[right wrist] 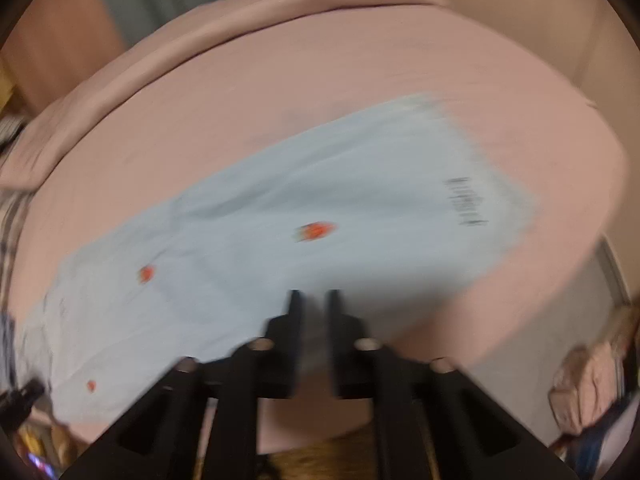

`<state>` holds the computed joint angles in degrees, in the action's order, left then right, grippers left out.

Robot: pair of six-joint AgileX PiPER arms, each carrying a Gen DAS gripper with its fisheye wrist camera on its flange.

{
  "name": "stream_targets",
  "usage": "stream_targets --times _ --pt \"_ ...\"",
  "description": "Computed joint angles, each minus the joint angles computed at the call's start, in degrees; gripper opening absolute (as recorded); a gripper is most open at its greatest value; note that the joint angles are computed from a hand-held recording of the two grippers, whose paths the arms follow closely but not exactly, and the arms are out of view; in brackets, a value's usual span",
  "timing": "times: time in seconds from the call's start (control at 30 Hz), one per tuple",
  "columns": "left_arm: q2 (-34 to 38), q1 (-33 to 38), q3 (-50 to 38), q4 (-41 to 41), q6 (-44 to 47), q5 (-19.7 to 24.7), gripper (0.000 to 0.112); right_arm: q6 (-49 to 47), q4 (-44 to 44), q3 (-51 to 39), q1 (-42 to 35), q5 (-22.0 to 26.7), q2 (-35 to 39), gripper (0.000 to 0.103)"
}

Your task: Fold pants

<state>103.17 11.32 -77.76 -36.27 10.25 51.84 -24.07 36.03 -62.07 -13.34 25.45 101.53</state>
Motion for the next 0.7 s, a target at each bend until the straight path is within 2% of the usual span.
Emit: stream_targets --times 0.13,0.3,0.33,0.4,0.57,0.63,0.7 --pt "2.64 -4.05 -1.9 -1.73 1.97 1.39 0.031 2.52 -0.75 -2.59 -4.57 -0.46 2.73 0.04" --pt "5.42 -7.16 -2.91 2.43 -1.22 1.03 0.031 5.55 -0.21 -8.46 -7.67 0.8 8.68 0.039" --pt "5.33 -7.14 -2.31 2.15 -0.89 0.41 0.031 5.68 -0.17 -9.53 -8.57 1.39 9.67 0.034" --pt "4.99 -6.35 -1.75 1.47 -0.34 0.73 0.031 7.7 -0.52 -8.65 -7.06 0.15 9.26 0.006" --pt "7.01 -7.13 -3.13 1.54 -1.87 0.1 0.031 -5.05 15.08 -1.45 -8.77 -3.5 4.71 0.002" --pt "8.04 -8.81 -4.75 2.98 -4.12 -0.16 0.031 -8.4 19.17 -0.17 -8.64 -4.43 5.16 0.001" --pt "8.23 -9.29 -5.77 4.03 -5.21 0.4 0.031 -8.52 18.97 -1.86 -8.85 -4.6 8.34 0.0"
